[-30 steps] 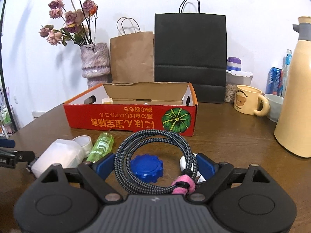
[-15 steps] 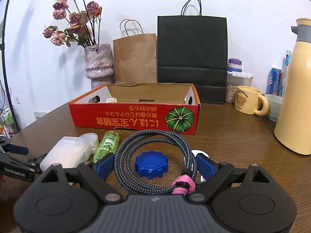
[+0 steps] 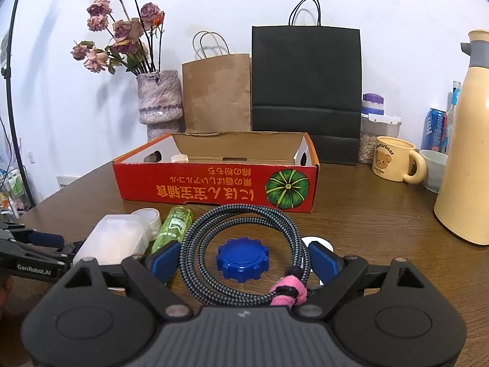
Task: Organize rigid objects
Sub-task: 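Grasp the black USB cable with the left gripper while the right grasps the braided cable, then carry the black cable and braided cable over the red box with both grippers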
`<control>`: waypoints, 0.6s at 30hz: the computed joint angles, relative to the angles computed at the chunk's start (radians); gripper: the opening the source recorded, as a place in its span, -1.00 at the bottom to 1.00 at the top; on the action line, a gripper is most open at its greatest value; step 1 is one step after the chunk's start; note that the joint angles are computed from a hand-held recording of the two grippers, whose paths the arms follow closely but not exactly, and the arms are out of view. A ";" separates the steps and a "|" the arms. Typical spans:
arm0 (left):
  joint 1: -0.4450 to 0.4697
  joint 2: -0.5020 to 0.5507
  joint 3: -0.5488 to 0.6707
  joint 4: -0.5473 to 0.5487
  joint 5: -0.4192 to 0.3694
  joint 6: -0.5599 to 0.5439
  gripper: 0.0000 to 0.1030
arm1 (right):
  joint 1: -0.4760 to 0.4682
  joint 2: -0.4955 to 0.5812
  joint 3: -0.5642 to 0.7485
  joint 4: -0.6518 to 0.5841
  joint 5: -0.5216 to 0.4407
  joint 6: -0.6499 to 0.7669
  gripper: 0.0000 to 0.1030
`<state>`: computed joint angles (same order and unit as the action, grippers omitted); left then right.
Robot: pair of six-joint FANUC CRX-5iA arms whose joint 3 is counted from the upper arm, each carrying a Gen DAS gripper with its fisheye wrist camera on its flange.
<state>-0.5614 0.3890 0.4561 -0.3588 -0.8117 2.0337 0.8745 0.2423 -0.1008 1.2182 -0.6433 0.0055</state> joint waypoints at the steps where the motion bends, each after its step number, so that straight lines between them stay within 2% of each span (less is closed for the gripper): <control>1: -0.002 -0.003 -0.004 0.001 0.007 -0.004 0.01 | 0.000 0.000 0.000 0.000 0.000 0.000 0.72; 2: -0.004 -0.006 -0.007 0.001 0.010 -0.009 -0.08 | 0.000 0.000 0.000 0.001 0.001 0.000 0.73; 7: -0.015 -0.005 0.002 -0.020 -0.006 0.006 -0.10 | -0.003 -0.004 -0.008 0.019 0.007 -0.013 0.72; 18: -0.048 -0.036 -0.001 -0.161 -0.012 0.168 -0.11 | 0.000 -0.016 -0.028 0.055 0.015 -0.048 0.72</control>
<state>-0.6097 0.3528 0.4546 -0.5196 -0.8241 2.2016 0.8740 0.2267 -0.1290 1.2734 -0.6282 -0.0421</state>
